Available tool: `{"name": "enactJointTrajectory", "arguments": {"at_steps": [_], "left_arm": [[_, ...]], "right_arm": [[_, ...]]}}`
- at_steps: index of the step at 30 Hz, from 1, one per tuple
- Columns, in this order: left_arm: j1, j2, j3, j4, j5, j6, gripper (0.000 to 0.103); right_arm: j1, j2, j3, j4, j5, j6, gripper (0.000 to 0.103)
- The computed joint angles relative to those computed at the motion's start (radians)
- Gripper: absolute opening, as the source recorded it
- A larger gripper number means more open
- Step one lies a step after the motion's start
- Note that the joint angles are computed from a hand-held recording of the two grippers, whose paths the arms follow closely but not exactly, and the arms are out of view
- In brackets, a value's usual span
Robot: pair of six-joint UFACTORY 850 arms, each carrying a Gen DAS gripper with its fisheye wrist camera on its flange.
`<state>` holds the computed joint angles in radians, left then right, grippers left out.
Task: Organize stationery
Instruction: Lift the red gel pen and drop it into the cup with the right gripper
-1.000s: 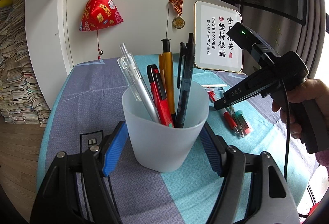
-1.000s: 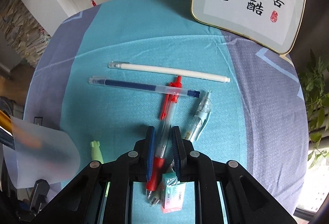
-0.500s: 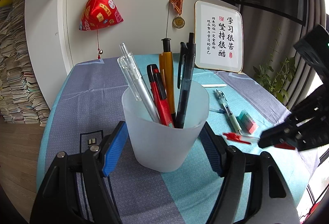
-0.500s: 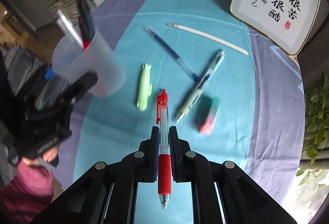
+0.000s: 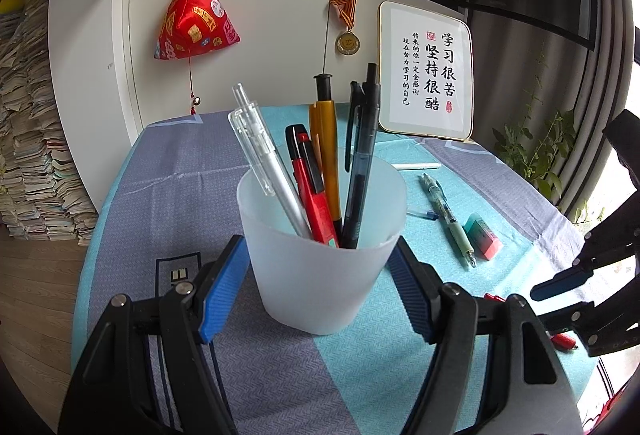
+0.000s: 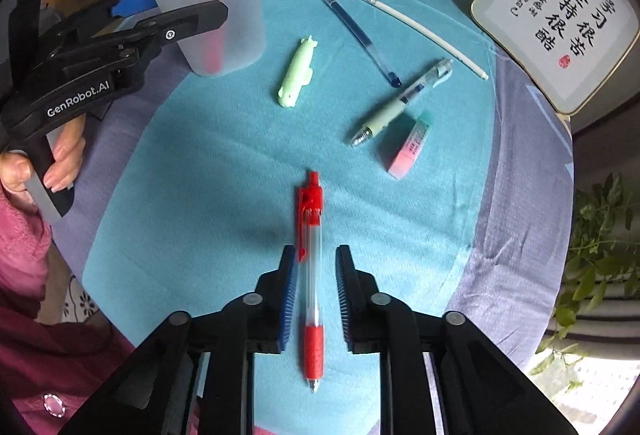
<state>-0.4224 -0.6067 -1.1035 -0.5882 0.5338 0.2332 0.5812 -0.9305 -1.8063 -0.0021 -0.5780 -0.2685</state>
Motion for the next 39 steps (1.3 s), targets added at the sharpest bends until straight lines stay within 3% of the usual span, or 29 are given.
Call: {"name": "enactJointTrajectory", "arguments": {"at_steps": [1, 8, 11, 13, 14, 24, 28, 31, 34, 39], "left_arm": [[0.000, 0.000, 0.001, 0.001, -0.001, -0.002, 0.071], [0.000, 0.001, 0.001, 0.000, 0.000, -0.001, 0.071], [0.001, 0.000, 0.000, 0.001, 0.000, 0.000, 0.071], [0.001, 0.000, 0.000, 0.000, 0.000, 0.001, 0.071], [0.001, 0.000, 0.000, 0.001, -0.001, -0.001, 0.071], [0.001, 0.000, 0.000, 0.001, -0.001, -0.001, 0.071], [0.001, 0.000, 0.000, 0.001, -0.001, -0.001, 0.071], [0.001, 0.000, 0.000, 0.002, 0.000, -0.002, 0.071], [0.001, 0.000, 0.000, 0.002, 0.000, -0.002, 0.071], [0.001, 0.000, 0.000, 0.001, 0.000, -0.001, 0.071]], "right_arm": [[0.003, -0.009, -0.014, -0.008, -0.001, 0.008, 0.033], [0.008, -0.084, -0.129, -0.025, -0.052, 0.035, 0.034], [0.008, -0.113, -0.175, -0.019, -0.071, 0.036, 0.029], [0.003, -0.143, -0.231, 0.018, -0.108, 0.005, 0.014], [0.009, -0.143, -0.232, -0.008, -0.105, 0.024, 0.014], [0.007, 0.049, -0.064, 0.119, 0.146, -0.035, 0.014], [-0.002, 0.161, 0.060, 0.356, 0.276, -0.219, 0.014], [0.004, 0.179, 0.063, 0.574, 0.316, -0.405, 0.014], [0.017, 0.189, 0.047, 0.687, 0.337, -0.508, 0.014], [0.025, 0.129, -0.065, 0.777, 0.283, -0.589, 0.014]]}}
